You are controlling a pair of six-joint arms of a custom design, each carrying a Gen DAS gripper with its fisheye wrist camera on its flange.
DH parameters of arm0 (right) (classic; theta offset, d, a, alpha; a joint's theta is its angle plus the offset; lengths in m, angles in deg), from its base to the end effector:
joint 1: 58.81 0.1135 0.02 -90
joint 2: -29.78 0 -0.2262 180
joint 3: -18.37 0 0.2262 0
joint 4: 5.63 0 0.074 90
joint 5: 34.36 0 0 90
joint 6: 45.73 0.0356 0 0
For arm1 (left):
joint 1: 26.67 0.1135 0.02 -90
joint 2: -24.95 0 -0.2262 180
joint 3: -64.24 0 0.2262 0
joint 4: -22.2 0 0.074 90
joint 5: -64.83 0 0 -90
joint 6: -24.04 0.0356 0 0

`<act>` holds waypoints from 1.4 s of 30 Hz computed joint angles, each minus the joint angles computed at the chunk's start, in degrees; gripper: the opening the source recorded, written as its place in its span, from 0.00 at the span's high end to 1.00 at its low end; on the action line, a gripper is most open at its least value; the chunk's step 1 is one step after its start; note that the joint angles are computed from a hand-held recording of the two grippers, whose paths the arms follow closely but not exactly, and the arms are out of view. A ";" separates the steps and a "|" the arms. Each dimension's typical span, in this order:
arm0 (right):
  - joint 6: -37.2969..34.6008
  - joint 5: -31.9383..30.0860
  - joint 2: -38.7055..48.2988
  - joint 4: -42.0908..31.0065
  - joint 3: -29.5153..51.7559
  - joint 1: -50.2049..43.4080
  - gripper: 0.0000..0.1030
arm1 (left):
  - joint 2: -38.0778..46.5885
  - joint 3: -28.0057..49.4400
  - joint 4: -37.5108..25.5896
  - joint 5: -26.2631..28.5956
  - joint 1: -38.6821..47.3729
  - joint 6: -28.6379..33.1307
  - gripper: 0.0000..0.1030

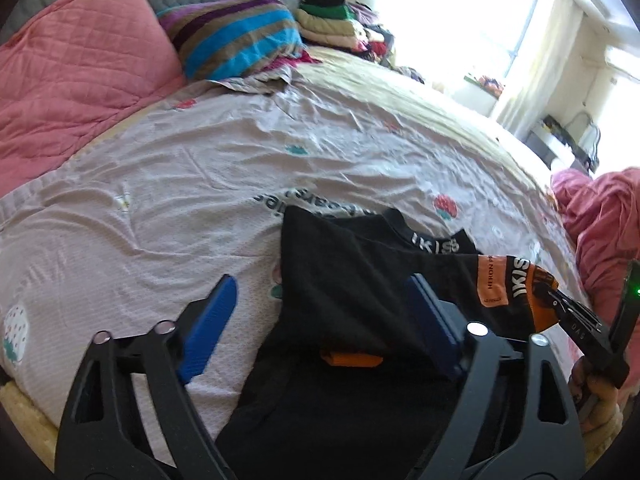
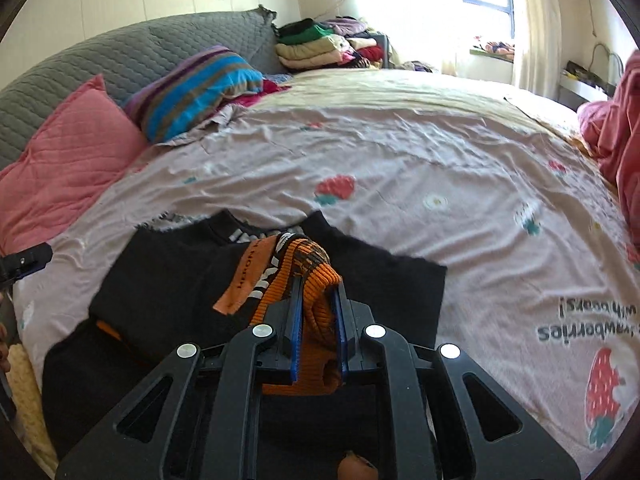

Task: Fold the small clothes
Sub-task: 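Grasp the folded orange cuff with the right gripper and straighten it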

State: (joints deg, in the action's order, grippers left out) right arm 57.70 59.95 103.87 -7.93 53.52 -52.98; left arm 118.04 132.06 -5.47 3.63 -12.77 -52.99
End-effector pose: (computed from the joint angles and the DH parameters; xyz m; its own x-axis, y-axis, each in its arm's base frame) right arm 0.2154 0.0193 0.1167 -0.6483 0.1666 -0.7429 0.1085 0.9860 0.1265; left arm 0.2955 0.0555 0.1589 -0.7389 0.0198 -0.6736 0.2434 0.9399 -0.2394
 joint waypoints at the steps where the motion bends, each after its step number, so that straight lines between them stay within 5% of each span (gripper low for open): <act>1: 0.11 -0.02 0.17 0.50 -0.52 -0.12 0.88 | 0.54 0.00 0.28 -0.30 -0.71 -0.01 0.30; 5: 0.06 -0.04 1.76 2.32 -1.47 -1.05 0.87 | 3.02 0.20 1.53 -2.55 -4.16 -0.11 0.40; 13: -1.05 4.63 1.78 2.26 -1.86 -1.61 0.80 | 8.19 2.15 3.21 -5.79 -9.64 -0.44 0.40; 25: -0.06 2.93 4.56 -0.73 -0.20 2.66 0.67 | 18.77 8.56 0.73 -10.05 -11.41 1.33 0.44; 35: 2.65 4.53 20.78 0.27 5.37 7.71 0.58 | 21.36 8.71 1.17 -6.97 -9.09 3.35 0.44; 42: 4.77 4.08 14.80 1.11 1.27 7.49 0.51 | 19.44 7.09 1.18 -6.55 -8.67 4.60 0.44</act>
State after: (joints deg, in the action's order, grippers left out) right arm 62.47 64.03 118.67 -6.82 54.78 -45.50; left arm 137.48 139.15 -4.29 -2.91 -21.45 -48.40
